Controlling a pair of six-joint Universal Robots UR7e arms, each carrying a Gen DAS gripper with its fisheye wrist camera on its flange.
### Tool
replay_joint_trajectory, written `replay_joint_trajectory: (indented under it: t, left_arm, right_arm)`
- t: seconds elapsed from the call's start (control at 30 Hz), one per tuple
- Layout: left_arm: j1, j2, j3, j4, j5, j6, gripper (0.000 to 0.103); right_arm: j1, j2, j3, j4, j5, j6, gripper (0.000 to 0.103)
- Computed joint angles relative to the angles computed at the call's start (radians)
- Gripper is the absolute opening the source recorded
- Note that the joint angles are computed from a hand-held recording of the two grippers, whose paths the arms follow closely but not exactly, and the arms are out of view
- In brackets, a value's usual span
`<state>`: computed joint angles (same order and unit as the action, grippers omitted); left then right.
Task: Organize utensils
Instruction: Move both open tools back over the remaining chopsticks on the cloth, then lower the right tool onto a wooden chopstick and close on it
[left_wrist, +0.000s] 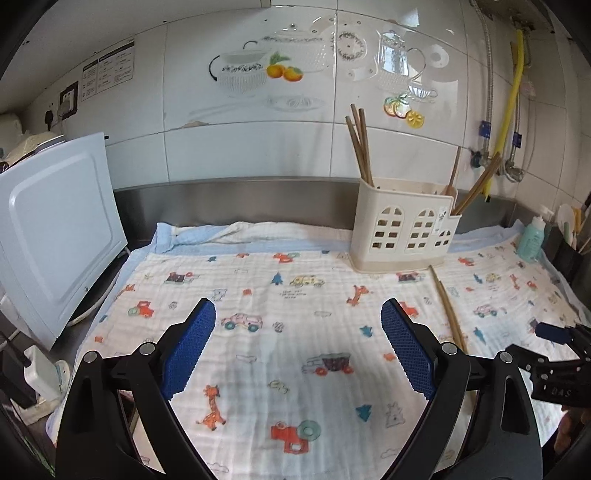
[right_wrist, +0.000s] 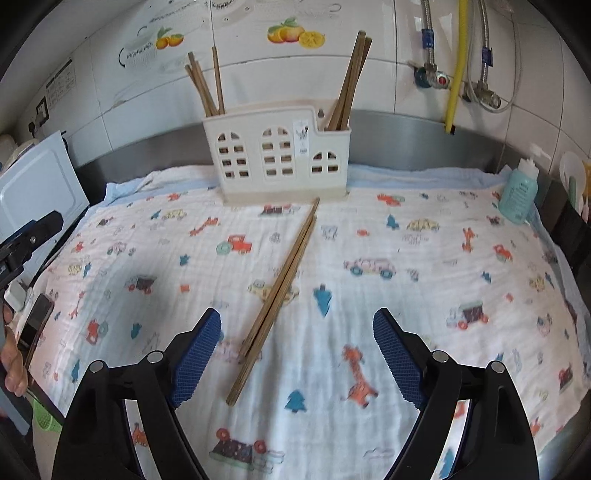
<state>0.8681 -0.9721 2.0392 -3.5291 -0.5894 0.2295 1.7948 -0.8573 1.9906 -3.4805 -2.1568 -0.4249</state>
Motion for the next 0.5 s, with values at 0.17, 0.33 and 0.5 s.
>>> replay_joint_trajectory:
  t: [0.17,0.33,0.5]
  left_arm:
    - [0.019,-0.010,0.013,0.016,-0.012,-0.029,0.091]
    - [0.035,-0.021,0.029,0.036,-0.033,-0.049,0.091]
    - [0.039,-0.024,0.042,0.046,-0.033,-0.056,0.091]
  right_arm:
    - [0.008,0.027,0.039,-0.036,-0.021,0.029,0.063]
    - [0.010,0.054,0.052,-0.040,-0.005,0.056,0.040]
    - [0.009,0.080,0.037,-0.034,-0.005,0.077,0.031]
